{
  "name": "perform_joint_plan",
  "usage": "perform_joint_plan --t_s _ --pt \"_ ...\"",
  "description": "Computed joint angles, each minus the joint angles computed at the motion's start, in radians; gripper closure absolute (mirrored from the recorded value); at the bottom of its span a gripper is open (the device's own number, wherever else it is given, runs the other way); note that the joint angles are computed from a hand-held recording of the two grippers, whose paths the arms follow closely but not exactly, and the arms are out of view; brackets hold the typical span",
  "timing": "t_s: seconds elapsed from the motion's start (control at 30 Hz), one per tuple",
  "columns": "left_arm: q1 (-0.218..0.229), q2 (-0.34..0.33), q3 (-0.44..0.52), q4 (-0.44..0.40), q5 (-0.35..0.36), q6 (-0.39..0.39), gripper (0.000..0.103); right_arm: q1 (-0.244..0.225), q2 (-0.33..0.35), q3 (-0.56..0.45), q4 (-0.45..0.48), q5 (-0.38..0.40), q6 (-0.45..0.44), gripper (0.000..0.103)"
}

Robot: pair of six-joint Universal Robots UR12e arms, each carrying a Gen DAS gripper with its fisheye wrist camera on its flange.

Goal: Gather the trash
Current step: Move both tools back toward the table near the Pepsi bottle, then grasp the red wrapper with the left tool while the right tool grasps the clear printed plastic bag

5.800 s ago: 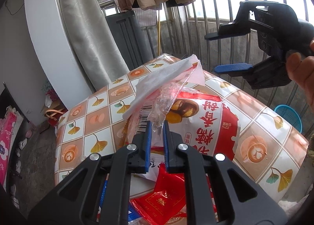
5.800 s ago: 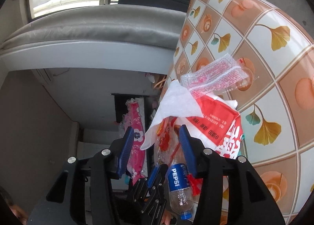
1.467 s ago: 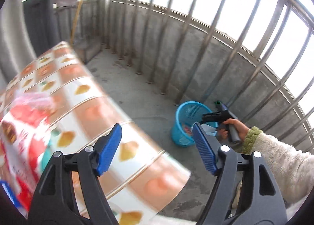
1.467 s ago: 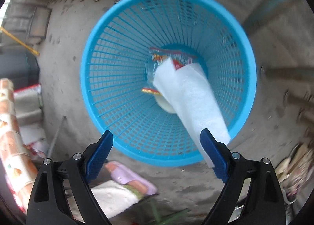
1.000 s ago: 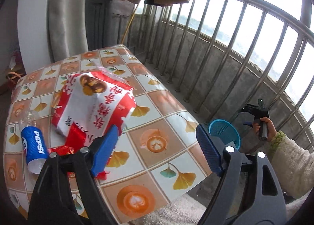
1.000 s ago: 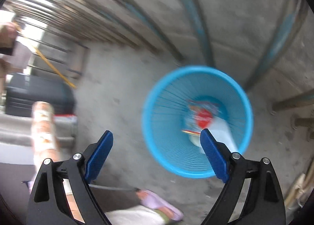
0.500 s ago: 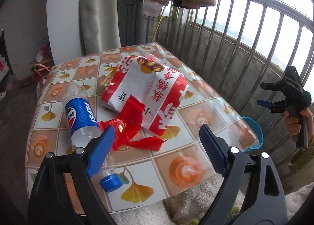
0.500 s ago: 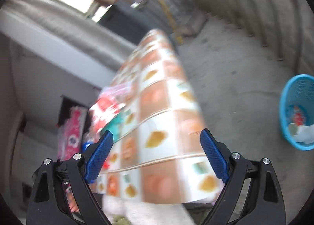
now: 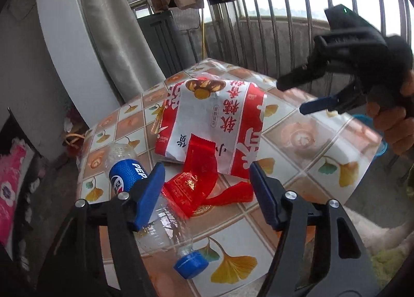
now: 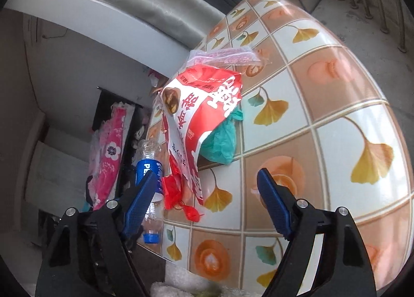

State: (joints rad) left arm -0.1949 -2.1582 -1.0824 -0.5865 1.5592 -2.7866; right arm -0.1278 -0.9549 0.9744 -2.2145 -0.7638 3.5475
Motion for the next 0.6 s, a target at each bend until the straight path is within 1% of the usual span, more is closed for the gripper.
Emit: perform_joint_plan --t_s 0.03,0.1,0.17,0.27,0.37,0.57,0.6 --pt "-0.007 -0.012 0.019 -0.027 0.032 0.021 0.045 0.005 0.017 -0.022 0.004 0.007 0.015 0.029" --pt "-0.016 -0.032 0.048 -0.063 0.073 0.038 0.05 0.011 0.04 -0.058 0.019 0.018 0.029 0.031" --pt "-0.025 -0.05 0.072 -0.076 0.117 0.054 0.052 0.015 0.055 -0.08 0.033 0.023 0.037 0.034" --pt "-0.034 -0.069 0.097 -0.097 0.156 0.081 0.054 0.018 0.074 -0.11 0.049 0.031 0.05 0.038" --pt "-0.044 -0.089 0.123 -0.133 0.207 0.109 0.058 0.014 0.086 -0.12 0.045 0.06 0.075 0.04" --pt "-0.05 -0.118 0.172 -0.206 0.247 0.092 0.067 0.008 0.107 -0.14 0.055 0.087 0.099 0.045" --pt "-0.05 -0.122 0.177 -0.212 0.251 0.088 0.07 0.006 0.108 -0.142 0.054 0.09 0.099 0.045"
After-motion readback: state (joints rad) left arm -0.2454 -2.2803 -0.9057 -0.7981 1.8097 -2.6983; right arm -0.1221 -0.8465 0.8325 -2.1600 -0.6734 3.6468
